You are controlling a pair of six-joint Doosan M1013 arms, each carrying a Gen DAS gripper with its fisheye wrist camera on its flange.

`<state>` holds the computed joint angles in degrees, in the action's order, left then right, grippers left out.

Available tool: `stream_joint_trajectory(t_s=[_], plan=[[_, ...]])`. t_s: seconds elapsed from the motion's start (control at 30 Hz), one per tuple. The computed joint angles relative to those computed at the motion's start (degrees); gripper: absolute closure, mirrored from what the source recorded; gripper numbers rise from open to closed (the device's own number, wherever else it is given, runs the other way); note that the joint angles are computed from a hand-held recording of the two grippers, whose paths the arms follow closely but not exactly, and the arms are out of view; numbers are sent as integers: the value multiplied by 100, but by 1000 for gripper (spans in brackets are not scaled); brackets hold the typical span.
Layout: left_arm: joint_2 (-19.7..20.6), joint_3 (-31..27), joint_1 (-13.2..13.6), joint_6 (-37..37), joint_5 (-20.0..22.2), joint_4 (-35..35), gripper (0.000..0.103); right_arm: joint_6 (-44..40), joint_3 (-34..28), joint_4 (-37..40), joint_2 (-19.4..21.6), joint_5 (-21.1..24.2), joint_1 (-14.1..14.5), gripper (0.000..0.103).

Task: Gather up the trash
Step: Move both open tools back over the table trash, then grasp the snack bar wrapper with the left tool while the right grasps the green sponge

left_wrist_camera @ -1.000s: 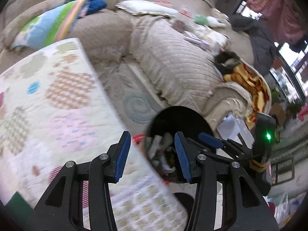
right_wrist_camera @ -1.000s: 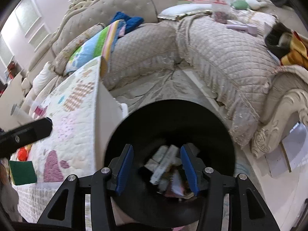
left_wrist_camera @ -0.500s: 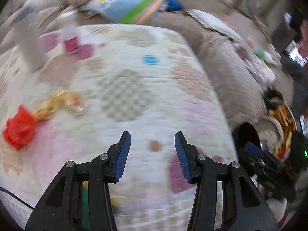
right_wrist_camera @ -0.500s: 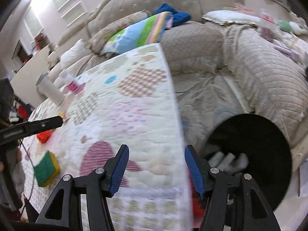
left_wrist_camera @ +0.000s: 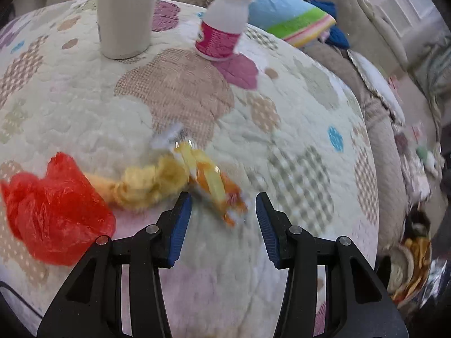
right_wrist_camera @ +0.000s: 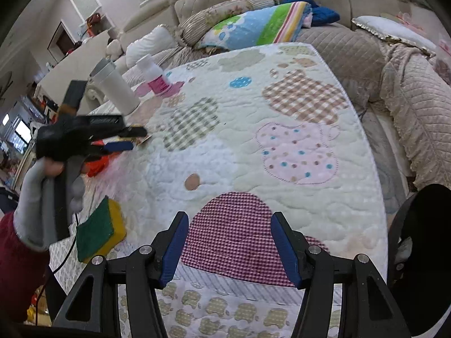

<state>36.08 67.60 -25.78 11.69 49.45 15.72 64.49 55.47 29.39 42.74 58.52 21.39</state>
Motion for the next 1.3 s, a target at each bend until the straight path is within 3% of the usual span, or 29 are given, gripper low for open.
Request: stream_joint_trajectory(t_s=[0.23,0.27,0.3,0.47,0.67,0.8,0.9,1.1,1.3], plan=[[239,-403,43,140,398,212,58,-23,-101,40,90,162,36,44],[262,-447,30,235,453,224,68,-30,-110,37,98,186,50,44],[266,-455,28,363,441,167,90,-46,-126,41,114,226,65,44],[110,-285,-8,1116,150,-305,90,-178,-150,95,142,394,137,44],[-273,53,-124,1639,142,-404,90,-648,-119,274,108,795,253,43],[-544,394,-180,1591,122,-292,90,-1063,-46,226,64,1144,393,43],[-756,666,-224,1516,20,-232,90,-1155,39,51,10,1035,519,43],[-1049,1084,-342,1615,127,-116,90,-817,-301,523,185,1631,581,38],[-1389,1753,-388,1274,-4,-37,90,-333,-449,589,341,1837,711,38]])
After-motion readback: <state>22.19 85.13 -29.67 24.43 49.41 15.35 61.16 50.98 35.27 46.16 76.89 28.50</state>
